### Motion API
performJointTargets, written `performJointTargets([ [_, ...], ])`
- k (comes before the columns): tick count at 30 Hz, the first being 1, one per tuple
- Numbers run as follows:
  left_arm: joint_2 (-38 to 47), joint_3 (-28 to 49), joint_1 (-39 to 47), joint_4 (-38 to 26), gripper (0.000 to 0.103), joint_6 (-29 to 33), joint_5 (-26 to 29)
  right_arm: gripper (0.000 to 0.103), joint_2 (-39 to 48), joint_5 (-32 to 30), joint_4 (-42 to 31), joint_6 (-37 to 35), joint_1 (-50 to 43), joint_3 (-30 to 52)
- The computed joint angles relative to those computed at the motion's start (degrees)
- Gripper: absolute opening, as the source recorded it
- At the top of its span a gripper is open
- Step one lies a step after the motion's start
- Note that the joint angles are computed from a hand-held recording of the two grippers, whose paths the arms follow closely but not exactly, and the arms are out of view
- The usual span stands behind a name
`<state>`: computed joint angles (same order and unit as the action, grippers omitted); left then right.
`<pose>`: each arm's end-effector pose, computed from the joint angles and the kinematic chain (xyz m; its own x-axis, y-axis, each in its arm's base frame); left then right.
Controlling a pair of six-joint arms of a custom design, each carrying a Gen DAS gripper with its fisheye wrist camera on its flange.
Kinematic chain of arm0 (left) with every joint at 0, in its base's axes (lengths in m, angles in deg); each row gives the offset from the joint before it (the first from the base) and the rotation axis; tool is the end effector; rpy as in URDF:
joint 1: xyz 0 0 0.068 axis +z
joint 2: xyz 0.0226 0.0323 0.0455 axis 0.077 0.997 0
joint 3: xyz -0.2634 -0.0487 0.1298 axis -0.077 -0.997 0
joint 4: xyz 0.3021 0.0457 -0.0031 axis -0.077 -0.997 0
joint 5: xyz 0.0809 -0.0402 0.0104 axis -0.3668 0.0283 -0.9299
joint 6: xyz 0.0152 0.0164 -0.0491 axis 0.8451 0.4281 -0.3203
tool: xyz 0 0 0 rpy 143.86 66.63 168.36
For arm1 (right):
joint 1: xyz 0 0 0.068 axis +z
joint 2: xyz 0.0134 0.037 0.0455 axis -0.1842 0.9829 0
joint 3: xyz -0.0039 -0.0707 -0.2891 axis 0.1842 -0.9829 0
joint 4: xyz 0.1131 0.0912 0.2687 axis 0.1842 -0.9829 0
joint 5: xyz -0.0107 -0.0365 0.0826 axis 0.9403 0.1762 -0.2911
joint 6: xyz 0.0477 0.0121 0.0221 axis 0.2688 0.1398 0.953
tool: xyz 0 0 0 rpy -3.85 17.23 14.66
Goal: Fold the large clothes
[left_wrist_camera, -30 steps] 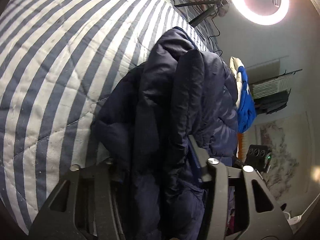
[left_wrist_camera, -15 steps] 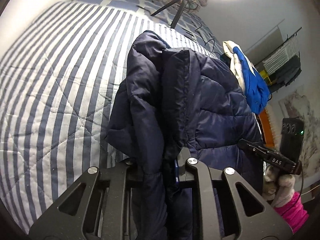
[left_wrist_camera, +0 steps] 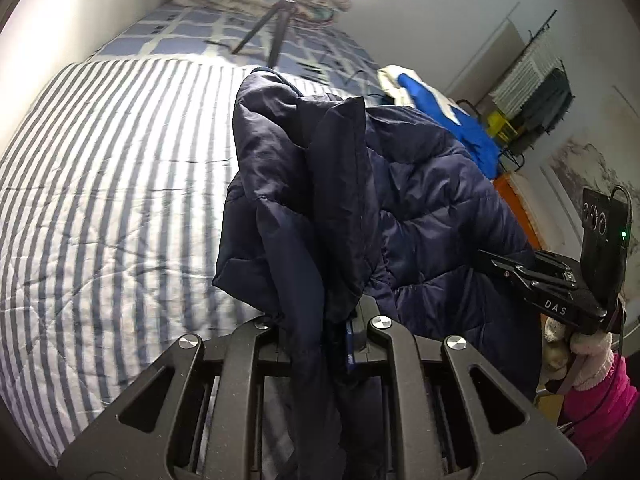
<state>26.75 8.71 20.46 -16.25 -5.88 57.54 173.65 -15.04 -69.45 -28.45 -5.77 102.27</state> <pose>0.1858 0.0361 0.1634 -0.7952 -0.2702 -0.5428 -0.0261 0.9096 -0.4146 0.3387 0.0410 0.2678 -0.7519 -0.4557 -0.4764 -0.5734 0.8086 0.1315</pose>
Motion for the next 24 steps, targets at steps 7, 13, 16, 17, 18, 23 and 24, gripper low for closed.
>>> performJointTargets([
  [7,0.8,2.3,-15.9,5.4,0.013,-9.7,-6.0,0.016,-0.3,-1.7,-5.1,-6.1,-7.2,4.1],
  [13,9.8,8.5,-28.9,14.3,0.013,-16.1,-12.1,0.016,2.7,-2.9,-8.6,-11.5,-15.2,11.8],
  [16,16.1,13.1,-33.3,18.3,0.013,-16.9,-14.3,0.016,4.8,-2.8,-8.8,-13.9,-18.3,16.2],
  [17,18.2,14.9,-34.1,19.4,0.013,-17.0,-14.3,0.016,6.0,-2.8,-8.7,-14.4,-19.3,18.1],
  [18,20.0,16.5,-34.7,20.1,0.013,-17.0,-14.5,0.016,7.1,-3.0,-8.8,-14.8,-20.2,20.0],
  [23,32.4,28.9,-37.5,23.0,0.013,-15.5,-16.1,0.015,15.3,-3.0,-7.2,-14.3,-22.2,30.9],
  [24,34.3,31.2,-37.8,23.1,0.013,-15.1,-16.3,0.015,16.9,-2.8,-7.0,-13.9,-22.1,32.9],
])
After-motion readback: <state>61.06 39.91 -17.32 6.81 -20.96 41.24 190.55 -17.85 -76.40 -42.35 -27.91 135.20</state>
